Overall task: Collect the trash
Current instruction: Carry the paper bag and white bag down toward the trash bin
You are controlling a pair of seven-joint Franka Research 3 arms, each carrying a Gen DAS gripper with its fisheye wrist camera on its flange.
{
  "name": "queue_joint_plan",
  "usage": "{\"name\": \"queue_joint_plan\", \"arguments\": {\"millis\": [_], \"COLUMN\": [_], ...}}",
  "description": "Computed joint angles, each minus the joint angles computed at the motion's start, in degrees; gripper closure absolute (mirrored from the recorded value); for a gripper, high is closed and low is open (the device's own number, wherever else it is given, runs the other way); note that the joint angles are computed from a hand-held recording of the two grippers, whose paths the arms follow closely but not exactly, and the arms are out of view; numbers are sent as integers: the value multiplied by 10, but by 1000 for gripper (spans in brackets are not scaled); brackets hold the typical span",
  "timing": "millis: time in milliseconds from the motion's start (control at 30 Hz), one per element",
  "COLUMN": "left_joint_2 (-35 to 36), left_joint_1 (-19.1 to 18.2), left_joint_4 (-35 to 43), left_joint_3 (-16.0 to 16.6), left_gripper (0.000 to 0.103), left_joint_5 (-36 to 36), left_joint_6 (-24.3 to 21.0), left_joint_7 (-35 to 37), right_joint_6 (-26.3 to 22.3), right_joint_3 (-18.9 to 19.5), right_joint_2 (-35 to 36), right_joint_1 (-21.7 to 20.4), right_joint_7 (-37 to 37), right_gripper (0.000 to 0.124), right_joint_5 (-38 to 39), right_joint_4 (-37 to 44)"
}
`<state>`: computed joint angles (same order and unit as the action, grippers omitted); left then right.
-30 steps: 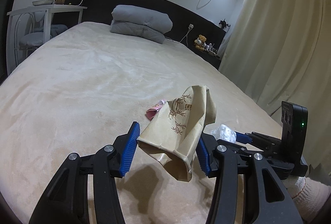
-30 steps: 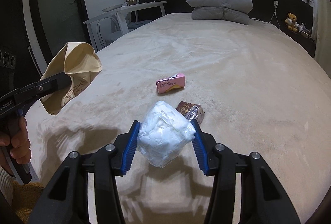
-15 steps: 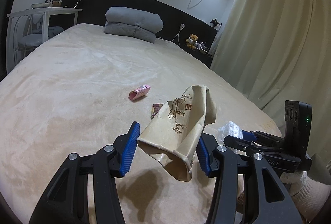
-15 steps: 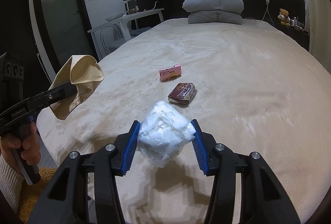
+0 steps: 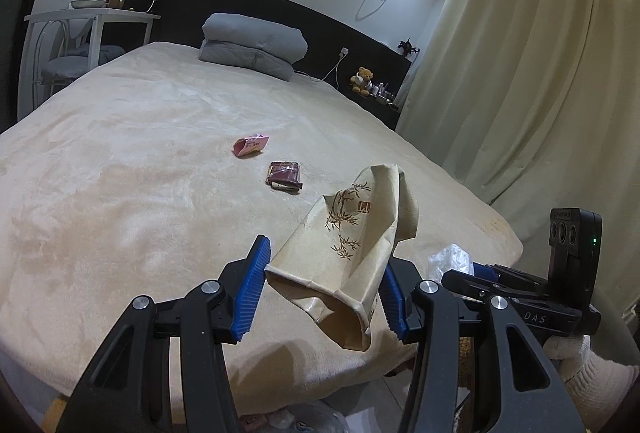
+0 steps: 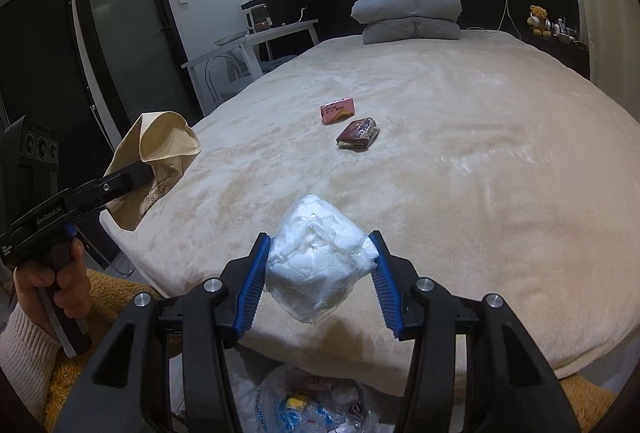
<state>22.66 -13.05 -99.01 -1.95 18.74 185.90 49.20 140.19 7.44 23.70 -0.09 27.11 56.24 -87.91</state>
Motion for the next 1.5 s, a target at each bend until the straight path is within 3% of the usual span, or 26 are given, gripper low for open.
{"name": "queue_joint_plan", "arguments": {"millis": [167,467,567,667,800,900,1033,1267,1367,1500], "left_joint_2": [-16,-45,-53,-60,-62,-61,-53,-35,-21,-2], "left_joint_1": [-46,-157,-171,-151,-91,-32,17,30,48,39], "left_joint_4": [-28,-82,-95,-108,-115,-120,-117,-97,-83,-55], "left_joint_3": [39,142,152,127,56,-15,-79,-113,-141,-142], "left_gripper": [53,53,53,53,53,53,53,53,53,53], "left_joint_5": [6,24,43,61,65,48,9,-41,-79,-101], "left_joint_6": [6,8,-3,-9,-29,-42,-73,-137,-166,-231], "left_joint_7": [-16,-54,-69,-80,-73,-48,-14,24,63,93], "right_joint_6": [-3,-21,-30,-37,-50,-59,-75,-118,-139,-160], "right_joint_3": [-3,-27,-31,-35,-40,-43,-47,-50,-50,-51], "right_joint_2": [-43,-80,-87,-93,-94,-93,-82,-51,-37,-15], "right_joint_1": [-7,0,1,4,8,13,18,20,19,24], "right_joint_7": [-32,-57,-64,-68,-59,-43,-6,70,101,148], "right_gripper": [74,74,74,74,74,74,74,74,74,74], "right_joint_5": [32,56,60,59,48,26,-18,-92,-118,-162], "right_joint_4": [-61,-115,-125,-134,-141,-143,-139,-111,-96,-74]}}
